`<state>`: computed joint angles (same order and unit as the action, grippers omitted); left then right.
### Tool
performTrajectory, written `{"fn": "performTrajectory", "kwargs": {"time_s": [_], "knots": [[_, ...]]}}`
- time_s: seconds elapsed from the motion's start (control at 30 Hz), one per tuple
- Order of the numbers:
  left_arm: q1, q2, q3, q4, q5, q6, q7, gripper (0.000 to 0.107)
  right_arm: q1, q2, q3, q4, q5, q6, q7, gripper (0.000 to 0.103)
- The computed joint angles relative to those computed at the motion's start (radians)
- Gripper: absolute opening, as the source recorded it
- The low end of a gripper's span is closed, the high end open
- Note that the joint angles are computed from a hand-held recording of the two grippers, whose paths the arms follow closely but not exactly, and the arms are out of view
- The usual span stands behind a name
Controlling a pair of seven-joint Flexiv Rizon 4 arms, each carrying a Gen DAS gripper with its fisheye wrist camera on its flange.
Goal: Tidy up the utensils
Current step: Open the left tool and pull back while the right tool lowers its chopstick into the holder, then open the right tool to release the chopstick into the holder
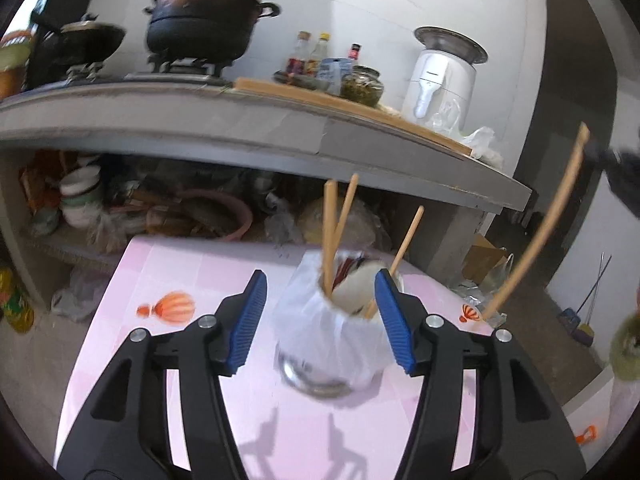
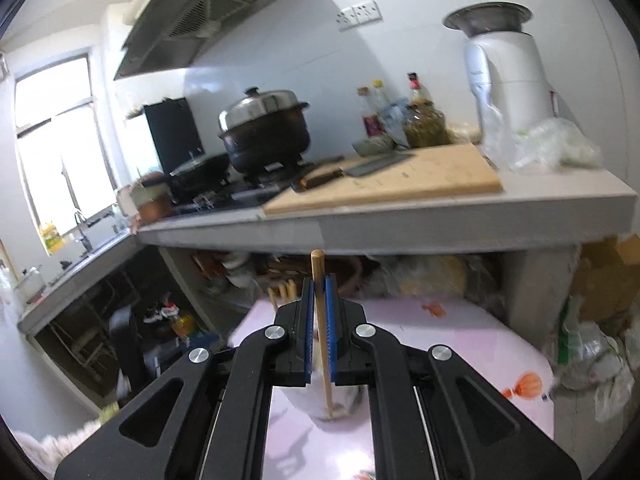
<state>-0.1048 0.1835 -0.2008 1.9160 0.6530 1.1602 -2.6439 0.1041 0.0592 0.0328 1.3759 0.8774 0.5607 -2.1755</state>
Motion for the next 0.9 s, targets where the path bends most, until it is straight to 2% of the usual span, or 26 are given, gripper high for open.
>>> {"fn": "performTrajectory", "kwargs": {"time_s": [0.17,0.33,0.57,0.9], "knots": [[-0.006,0.096,-0.001,0.126,-0.033,0.007,-0.047,0.06,0.028,-0.079,0.024,-0.121,0.0,-0.022,0.055,0.006],[0.015,0.177,-0.033,0.231,-0.086,-0.001,-0.059,0.064,0.059,-0.146,0.089,-0.18,-0.079,0.028,0.101,0.006],[0.04,0.233,-0.066,0.304,-0.149,-0.012,-0.017,0.065,0.103,-0.199,0.151,-0.151,-0.218,0.102,0.132,0.006],[0.081,0.25,-0.093,0.327,-0.17,0.036,0.037,0.067,0.124,-0.224,0.184,-0.038,-0.318,0.152,0.137,0.006]]}}
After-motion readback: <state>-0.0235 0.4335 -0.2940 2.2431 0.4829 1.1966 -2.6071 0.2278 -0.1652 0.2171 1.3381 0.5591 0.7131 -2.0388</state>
